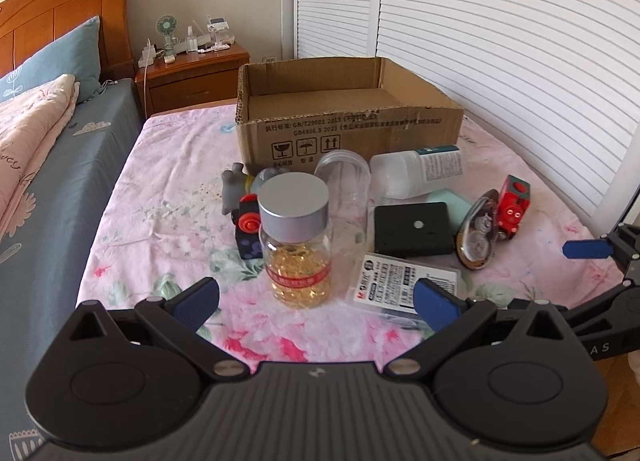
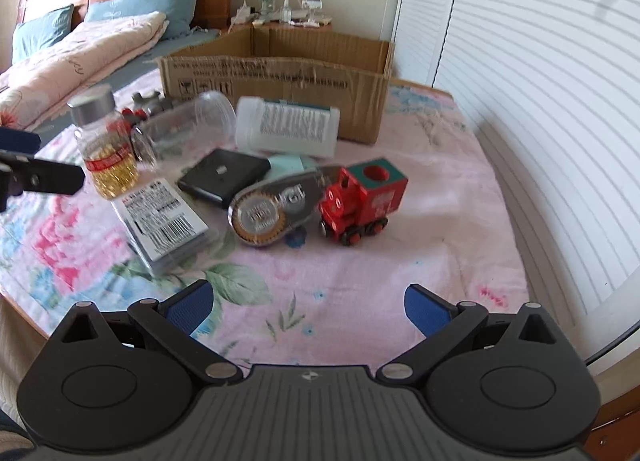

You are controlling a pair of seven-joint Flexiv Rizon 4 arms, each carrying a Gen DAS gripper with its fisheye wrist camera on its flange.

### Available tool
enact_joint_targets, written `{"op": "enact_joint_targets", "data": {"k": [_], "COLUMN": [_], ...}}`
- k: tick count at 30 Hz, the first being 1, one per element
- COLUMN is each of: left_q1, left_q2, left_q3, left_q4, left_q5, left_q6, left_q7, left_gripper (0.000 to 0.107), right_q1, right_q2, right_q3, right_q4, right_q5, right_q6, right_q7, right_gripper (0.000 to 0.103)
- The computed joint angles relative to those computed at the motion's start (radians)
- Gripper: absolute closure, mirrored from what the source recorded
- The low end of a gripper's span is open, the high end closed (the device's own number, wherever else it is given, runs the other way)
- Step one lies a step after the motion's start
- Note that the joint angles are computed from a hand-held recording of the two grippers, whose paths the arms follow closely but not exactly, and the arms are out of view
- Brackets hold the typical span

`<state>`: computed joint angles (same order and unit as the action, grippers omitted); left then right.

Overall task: Organize rigid objects
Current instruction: 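Close the left gripper on the glass jar while the right closes on the red train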

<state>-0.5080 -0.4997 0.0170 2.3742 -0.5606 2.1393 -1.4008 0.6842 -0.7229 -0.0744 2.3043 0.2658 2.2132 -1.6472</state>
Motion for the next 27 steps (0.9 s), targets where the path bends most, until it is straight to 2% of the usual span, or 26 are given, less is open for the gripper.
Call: {"op": "enact_joint_targets", "data": {"k": [8, 11, 14, 16, 19, 21, 26, 27], "left_q1": [0.003, 0.018, -0.002, -0.002, 0.040, 0.069, 0.071, 0.069], "left_q2": [-0.043, -0.059, -0.077, -0.084, -0.085, -0.086, -0.095, -0.096], "left_q3": [0.016, 0.011, 0.027, 0.026, 0.001, -0.013, -0.002, 0.001], "left_q4": [-0.037, -0.047, -0.062, -0.068, -0.075, -0.078, -0.089, -0.093], "left_q5": [0.001, 0.021, 0.001, -0.007, 0.021, 0.049, 0.067, 0.067], "left_q6": [-0.007, 0.012, 0.023, 0.025, 0.006, -0.004, 0.001, 0.000], "left_q7": [0.013, 0.009, 0.040, 0.054, 0.039, 0.016, -0.004, -0.004], "left_gripper": [0.005, 0.006, 0.009, 0.017, 0.033, 0.037, 0.042, 0.047], "right_q1": [-0.097, -0.119, -0.123, -0.130, -0.135, -0.137, -0.150, -0.152], "right_q2": [-0.023, -0.021, -0.024, -0.029, -0.031, -0.034, -0.044, -0.046], "right_q3": [0.051, 0.060, 0.061, 0.066, 0.068, 0.070, 0.078, 0.080], "right_q4": [-0.016, -0.016, -0.017, -0.015, -0.015, -0.016, -0.017, -0.017], "right_q5": [-0.084, -0.117, -0.127, -0.133, -0.138, -0.141, -0.151, -0.153], "right_q6": [0.008, 0.003, 0.007, 0.020, 0.025, 0.032, 0.055, 0.058], "right_q7": [0.024, 0.025, 0.025, 0.025, 0.025, 0.024, 0.020, 0.020], "right_gripper": [0.000, 0.000, 0.000, 0.000, 0.000, 0.000, 0.000, 0.000]}}
